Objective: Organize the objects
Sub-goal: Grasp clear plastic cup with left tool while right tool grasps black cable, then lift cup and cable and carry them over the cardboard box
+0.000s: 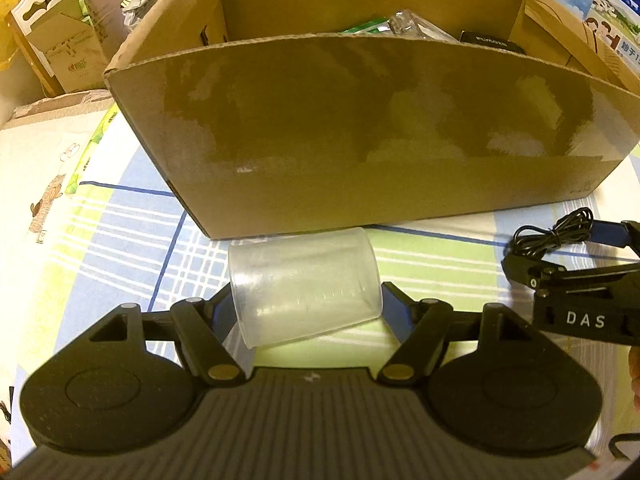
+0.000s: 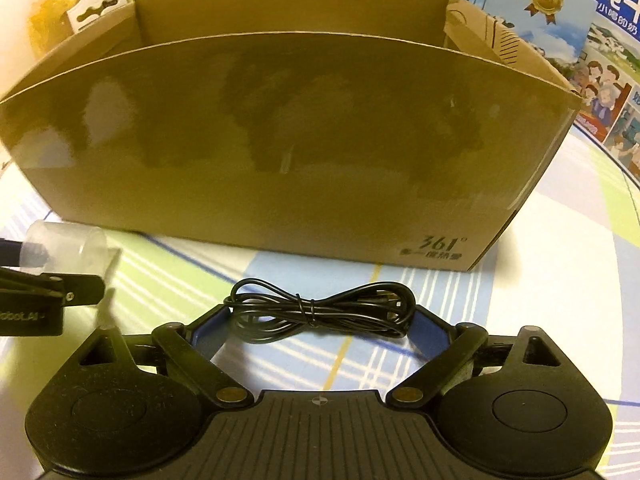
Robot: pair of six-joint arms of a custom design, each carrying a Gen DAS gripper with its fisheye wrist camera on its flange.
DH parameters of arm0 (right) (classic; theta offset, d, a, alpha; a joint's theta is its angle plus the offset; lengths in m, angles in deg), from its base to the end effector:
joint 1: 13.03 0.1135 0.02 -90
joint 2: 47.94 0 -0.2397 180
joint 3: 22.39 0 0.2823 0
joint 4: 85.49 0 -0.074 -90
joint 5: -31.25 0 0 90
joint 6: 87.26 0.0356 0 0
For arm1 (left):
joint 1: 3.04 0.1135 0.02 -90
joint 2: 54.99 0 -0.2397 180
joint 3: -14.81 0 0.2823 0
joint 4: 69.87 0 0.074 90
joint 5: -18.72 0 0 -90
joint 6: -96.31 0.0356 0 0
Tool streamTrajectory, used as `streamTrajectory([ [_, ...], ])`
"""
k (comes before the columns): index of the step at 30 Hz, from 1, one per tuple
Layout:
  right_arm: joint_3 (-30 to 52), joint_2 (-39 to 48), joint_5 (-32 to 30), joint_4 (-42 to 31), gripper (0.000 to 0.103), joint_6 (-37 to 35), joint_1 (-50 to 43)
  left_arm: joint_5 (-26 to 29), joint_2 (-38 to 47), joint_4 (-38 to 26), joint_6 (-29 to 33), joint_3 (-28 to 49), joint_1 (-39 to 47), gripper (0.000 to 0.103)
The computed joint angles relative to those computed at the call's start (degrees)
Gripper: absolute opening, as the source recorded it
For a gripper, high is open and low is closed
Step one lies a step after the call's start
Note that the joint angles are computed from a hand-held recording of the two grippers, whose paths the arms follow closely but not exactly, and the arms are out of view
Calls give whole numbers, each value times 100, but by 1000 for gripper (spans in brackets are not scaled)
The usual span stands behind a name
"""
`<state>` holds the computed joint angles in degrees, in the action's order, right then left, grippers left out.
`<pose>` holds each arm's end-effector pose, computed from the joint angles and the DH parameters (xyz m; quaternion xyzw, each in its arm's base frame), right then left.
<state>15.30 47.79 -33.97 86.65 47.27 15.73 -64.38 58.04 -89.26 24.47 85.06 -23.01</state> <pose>0.2147 0.1008 0.0154 0.1754 0.9400 -0.0467 0.2888 0.3482 -0.1311 0.0457 0.3302 0.9110 -0.0622 0.2391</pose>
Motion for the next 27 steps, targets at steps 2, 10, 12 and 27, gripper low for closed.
streamTrajectory([
  [2, -104, -163, -67, -37, 91, 37, 68, 14, -26, -18, 16, -33, 4, 71],
  [10, -695, -1514, -199, -586, 91, 346, 420, 185, -511, -156, 266, -467, 164, 70],
  [12, -798, -1870, -176, -768, 91, 386, 494, 279, -722, -215, 349, -606, 229, 70],
  [27, -502, -3624, 202, -2126, 91, 296, 950, 932, -2188, -1054, 509, -782, 494, 70],
])
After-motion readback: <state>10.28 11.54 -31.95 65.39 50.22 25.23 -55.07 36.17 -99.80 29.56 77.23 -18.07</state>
